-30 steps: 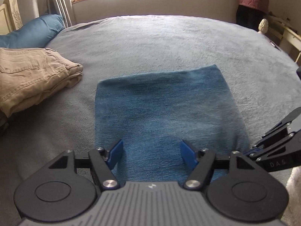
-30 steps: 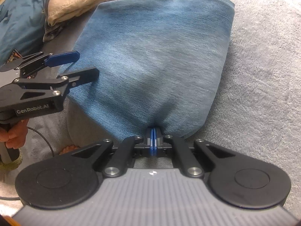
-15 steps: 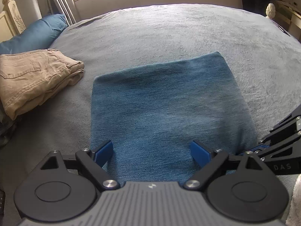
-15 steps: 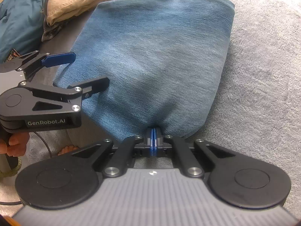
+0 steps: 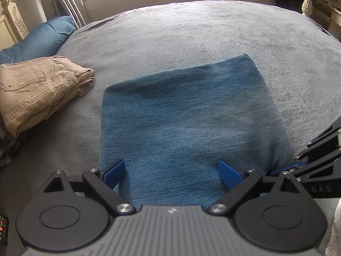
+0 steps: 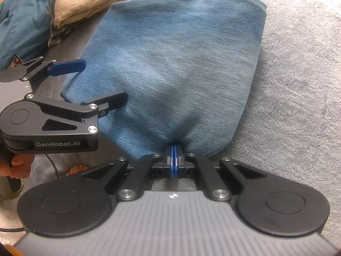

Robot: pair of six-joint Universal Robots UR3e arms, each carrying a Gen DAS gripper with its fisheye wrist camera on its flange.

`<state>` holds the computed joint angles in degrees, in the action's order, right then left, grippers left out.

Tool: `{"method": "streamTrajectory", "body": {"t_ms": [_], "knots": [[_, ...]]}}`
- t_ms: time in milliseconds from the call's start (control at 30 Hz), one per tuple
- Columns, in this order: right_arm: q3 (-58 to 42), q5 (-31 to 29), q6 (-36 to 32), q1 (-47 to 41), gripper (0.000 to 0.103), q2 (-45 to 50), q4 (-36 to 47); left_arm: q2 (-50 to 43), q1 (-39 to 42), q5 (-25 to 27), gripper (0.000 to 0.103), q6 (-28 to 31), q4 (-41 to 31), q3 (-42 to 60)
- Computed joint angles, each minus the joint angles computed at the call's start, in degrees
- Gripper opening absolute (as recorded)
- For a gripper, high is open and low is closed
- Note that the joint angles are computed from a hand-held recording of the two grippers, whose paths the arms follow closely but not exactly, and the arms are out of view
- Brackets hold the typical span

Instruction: Fold clothes

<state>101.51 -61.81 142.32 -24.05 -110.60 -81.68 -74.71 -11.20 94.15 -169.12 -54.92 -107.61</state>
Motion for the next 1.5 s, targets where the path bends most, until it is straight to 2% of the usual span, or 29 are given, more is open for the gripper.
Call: {"method": "streamTrajectory", "body": {"t_ms": [333, 467, 533, 600, 633, 667, 700, 733, 800, 900, 933, 967, 1067, 1200, 1333, 1500], "knots": [[0.0, 0.2, -1.4, -0.8, 0.000, -0.9, 1.0, -0.1, 0.0, 0.3, 0.097, 0.0, 0.1, 0.1], [0.1, 0.6, -2.1, -1.2, 0.001, -2.3, 1.6, 2.3, 2.6, -2.8, 0.096, 2.1, 1.0, -1.8], [-0.1, 1.9, -4.4, -3.1, 0.002, -4.5, 3.8, 6.4, 6.1, -6.3, 0.096, 4.4, 4.1, -5.3], [-0.7, 3.7, -7.5, -5.9, 0.006, -6.6, 7.2, 12.3, 12.2, -12.3, 0.096, 7.7, 7.3, -9.8], [-1.5, 5.3, -9.8, -8.5, 0.014, -7.5, 10.3, 15.2, 15.9, -15.9, 0.096, 9.5, 7.8, -11.5], [-2.5, 7.2, -12.3, -11.6, 0.028, -8.2, 13.8, 17.0, 19.8, -19.2, 0.096, 10.8, 6.9, -12.2], [-3.5, 9.1, -14.7, -15.2, 0.035, -8.7, 17.4, 18.5, 23.7, -22.4, 0.096, 12.0, 5.6, -12.7], [-4.4, 10.8, -16.5, -18.5, 0.045, -8.9, 20.2, 18.9, 27.2, -25.1, 0.096, 12.7, 3.2, -12.3], [-6.4, 13.7, -19.3, -24.7, 0.047, -8.2, 25.6, 18.2, 34.5, -31.2, 0.096, 13.3, -3.0, -10.8], [-8.3, 17.0, -17.0, -30.6, 0.052, -2.2, 30.0, 14.5, 44.4, -41.7, 0.096, 16.5, -16.3, -7.6], [-8.2, 17.7, -16.0, -31.4, 0.054, 0.2, 30.3, 12.7, 46.0, -43.6, 0.095, 17.4, -19.1, -6.9], [-8.2, 18.4, -14.6, -31.7, 0.056, 2.9, 30.0, 10.8, 47.4, -45.2, 0.095, 18.2, -21.6, -6.2], [-8.4, 18.5, -10.6, -29.8, 0.058, 11.0, 26.4, 6.1, 48.1, -47.2, 0.094, 18.1, -21.7, -6.5], [-10.1, 18.7, -9.2, -26.7, 0.059, 19.9, 25.4, 1.4, 47.6, -49.0, 0.094, 19.7, -21.9, -6.0], [-12.1, 20.8, -12.3, -24.5, 0.059, 26.2, 28.3, -2.5, 47.3, -51.3, 0.095, 23.0, -21.6, -5.2], [-14.6, 23.9, -14.3, -21.4, 0.058, 31.7, 30.4, -9.6, 47.8, -55.8, 0.096, 27.0, -26.0, -1.8]]}}
